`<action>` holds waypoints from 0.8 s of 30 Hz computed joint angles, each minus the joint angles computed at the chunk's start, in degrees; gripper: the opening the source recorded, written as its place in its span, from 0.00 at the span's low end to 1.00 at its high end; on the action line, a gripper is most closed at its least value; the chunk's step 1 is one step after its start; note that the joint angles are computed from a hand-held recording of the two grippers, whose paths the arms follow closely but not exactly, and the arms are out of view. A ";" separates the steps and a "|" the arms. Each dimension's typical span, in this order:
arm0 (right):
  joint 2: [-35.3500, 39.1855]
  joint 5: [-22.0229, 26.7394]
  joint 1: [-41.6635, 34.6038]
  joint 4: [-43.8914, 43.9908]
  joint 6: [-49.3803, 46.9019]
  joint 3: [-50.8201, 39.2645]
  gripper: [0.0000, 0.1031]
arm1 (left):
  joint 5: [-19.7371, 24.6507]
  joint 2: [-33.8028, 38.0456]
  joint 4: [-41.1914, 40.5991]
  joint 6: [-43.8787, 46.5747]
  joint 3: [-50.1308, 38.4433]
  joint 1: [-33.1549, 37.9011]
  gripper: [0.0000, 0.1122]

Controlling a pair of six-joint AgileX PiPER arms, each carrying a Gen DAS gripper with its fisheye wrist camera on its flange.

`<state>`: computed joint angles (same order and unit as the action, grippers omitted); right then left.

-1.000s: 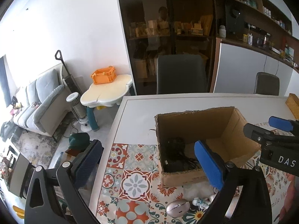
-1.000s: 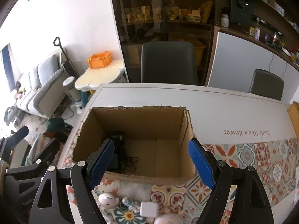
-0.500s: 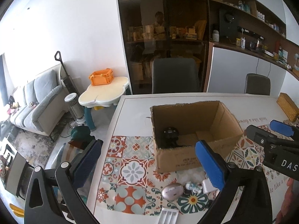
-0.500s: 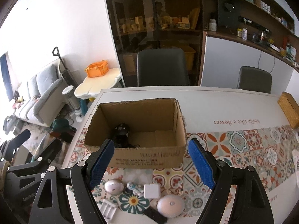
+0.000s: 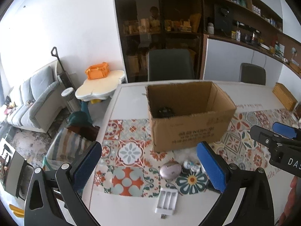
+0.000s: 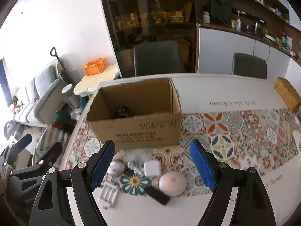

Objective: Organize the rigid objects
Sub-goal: 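Withdraw both grippers up out of the box, then grasp the black rectangular charging dock with the left gripper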

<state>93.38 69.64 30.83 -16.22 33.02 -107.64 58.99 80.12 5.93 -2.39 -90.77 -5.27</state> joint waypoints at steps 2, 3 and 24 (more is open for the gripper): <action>-1.91 -0.69 0.40 -0.16 1.45 3.42 0.79 | -0.72 -1.14 -0.46 0.39 2.12 -0.39 0.92; -2.74 -0.97 0.60 -0.26 2.14 4.94 0.79 | -0.98 -1.60 -0.59 0.66 2.97 -0.57 0.92; -13.82 -4.11 -1.32 2.82 7.73 28.76 0.79 | -5.79 -4.19 -6.77 7.40 18.15 -7.55 0.92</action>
<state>79.56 65.52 29.51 -13.39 40.76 -78.88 53.20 75.93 -0.84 5.01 -72.62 -12.82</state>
